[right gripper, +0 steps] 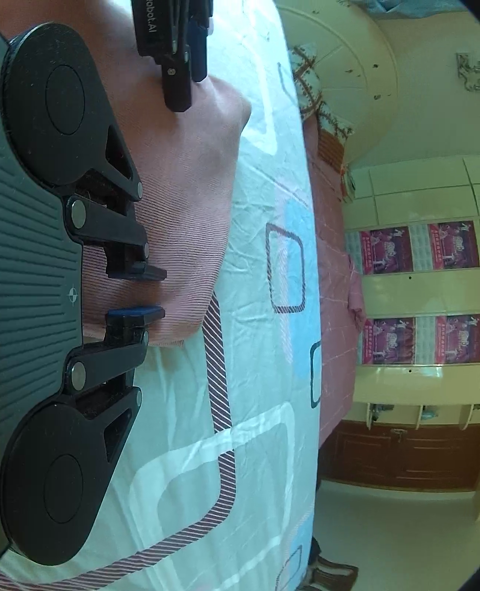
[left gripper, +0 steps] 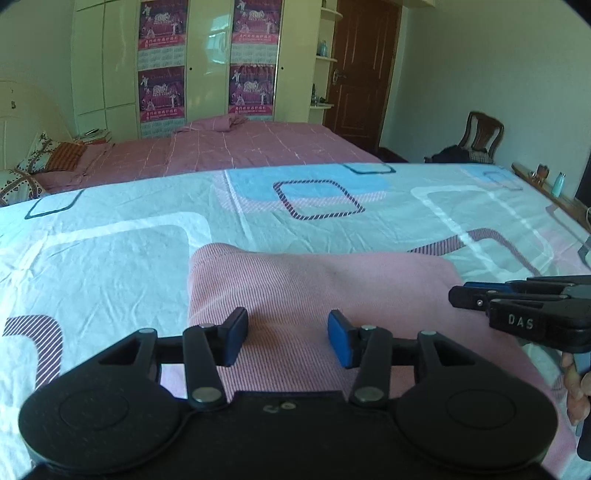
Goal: Fold small clothes
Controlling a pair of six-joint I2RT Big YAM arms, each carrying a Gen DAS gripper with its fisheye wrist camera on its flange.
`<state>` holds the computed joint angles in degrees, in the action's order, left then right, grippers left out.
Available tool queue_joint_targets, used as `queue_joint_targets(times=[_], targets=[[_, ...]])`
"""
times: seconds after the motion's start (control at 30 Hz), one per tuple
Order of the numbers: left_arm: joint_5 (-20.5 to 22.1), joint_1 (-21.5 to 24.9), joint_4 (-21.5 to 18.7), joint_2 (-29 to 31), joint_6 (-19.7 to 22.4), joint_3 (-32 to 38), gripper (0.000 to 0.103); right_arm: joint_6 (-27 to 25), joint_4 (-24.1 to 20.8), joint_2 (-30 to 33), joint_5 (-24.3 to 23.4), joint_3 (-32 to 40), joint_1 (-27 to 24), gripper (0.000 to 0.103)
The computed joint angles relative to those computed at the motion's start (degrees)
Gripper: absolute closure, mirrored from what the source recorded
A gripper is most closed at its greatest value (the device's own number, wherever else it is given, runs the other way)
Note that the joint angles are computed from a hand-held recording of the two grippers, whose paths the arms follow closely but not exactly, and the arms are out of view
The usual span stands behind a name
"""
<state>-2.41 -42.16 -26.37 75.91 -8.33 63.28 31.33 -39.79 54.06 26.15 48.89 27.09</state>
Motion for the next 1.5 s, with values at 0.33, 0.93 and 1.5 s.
queue_joint_targets(times=[0.33,0.93,1.5], targets=[[-2.16,-1.96,-3.04,-11.76,-0.5,-9.21,0.053,6.18,-11.67,-11.61,10.12,-1.04,16.7,0.091],[-2.14,-0.33,-7.19,-11.97,-10.64,-7.86,0.023,14.4,-12.8,-15.16,-5.83,-3.5,8.15,0.076],[9.5,1.92,-5.02,-5.22,-18.17,-6.24,0.034,13.41,-1.66,-12.35,-19.43,-7.41,-2.31,0.068]])
